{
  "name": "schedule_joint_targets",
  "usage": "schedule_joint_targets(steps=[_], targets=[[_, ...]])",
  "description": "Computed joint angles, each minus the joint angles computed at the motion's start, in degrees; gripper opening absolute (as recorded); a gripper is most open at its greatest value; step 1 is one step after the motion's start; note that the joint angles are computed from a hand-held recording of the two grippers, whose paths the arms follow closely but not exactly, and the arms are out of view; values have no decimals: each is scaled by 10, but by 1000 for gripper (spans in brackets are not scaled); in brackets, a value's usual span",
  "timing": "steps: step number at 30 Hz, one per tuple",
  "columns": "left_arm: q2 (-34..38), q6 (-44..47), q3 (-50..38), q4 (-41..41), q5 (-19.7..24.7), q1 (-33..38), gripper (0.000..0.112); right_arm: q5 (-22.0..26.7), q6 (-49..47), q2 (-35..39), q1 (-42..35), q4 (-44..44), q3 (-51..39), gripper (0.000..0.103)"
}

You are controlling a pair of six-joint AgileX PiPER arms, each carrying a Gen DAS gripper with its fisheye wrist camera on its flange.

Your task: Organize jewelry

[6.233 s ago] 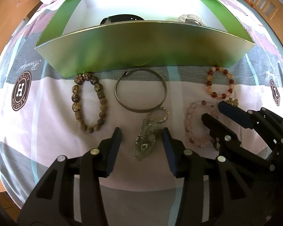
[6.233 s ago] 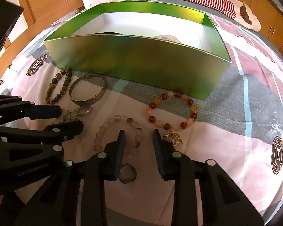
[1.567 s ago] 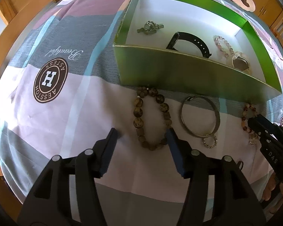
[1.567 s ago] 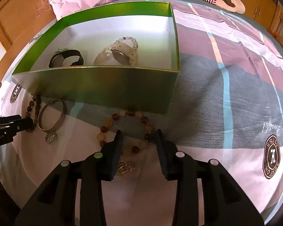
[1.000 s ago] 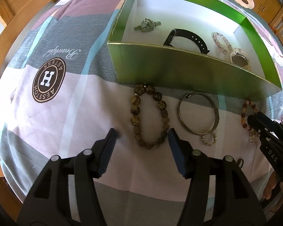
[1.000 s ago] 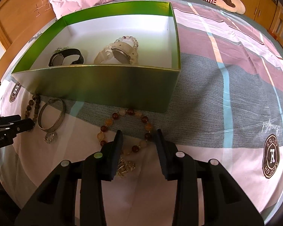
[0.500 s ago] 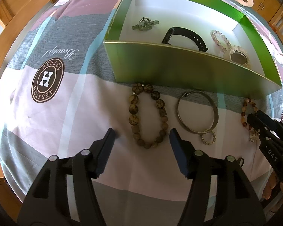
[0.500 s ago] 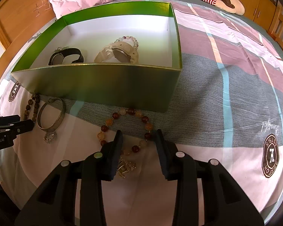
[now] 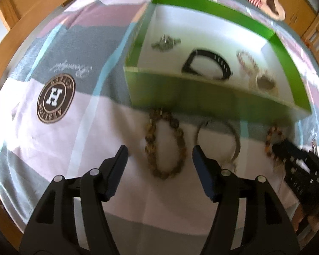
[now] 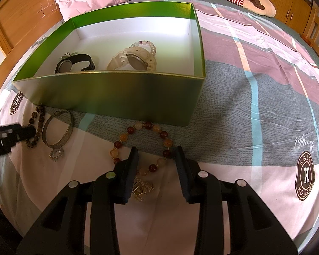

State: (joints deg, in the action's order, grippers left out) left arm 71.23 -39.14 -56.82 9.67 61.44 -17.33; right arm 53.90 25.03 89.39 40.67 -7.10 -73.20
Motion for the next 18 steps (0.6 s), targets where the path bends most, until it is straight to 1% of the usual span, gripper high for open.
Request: schedule_joint_targets(steps=[5, 9, 11, 12, 13, 14, 15, 16, 17, 18], targets=[[15, 12, 7, -24, -14, 14, 64, 1, 1, 2, 1, 1, -3, 36], [28, 1, 2, -5, -8, 1, 62, 3, -1, 3, 1, 2, -4, 36], [33, -11, 0, 21, 4, -9, 48, 3, -1, 3, 0, 2, -4, 36], [35, -18, -1, 27, 8, -14, 46, 3, -1, 3, 0, 2, -4, 36], [32, -24, 0, 29, 9, -17, 41, 3, 0, 3, 0, 2, -4, 36], [31, -29, 0, 30, 11, -20, 32, 3, 1, 3, 1, 1, -4, 36], [29, -34, -1, 36, 16, -22, 29, 3, -1, 3, 0, 1, -4, 36], [29, -42, -3, 40, 21, -29, 21, 3, 0, 3, 1, 0, -4, 36], [25, -34, -3, 33, 21, -24, 19, 3, 0, 3, 1, -1, -4, 36], [18, -23, -2, 22, 20, -14, 19, 3, 0, 3, 2, -2, -4, 36]])
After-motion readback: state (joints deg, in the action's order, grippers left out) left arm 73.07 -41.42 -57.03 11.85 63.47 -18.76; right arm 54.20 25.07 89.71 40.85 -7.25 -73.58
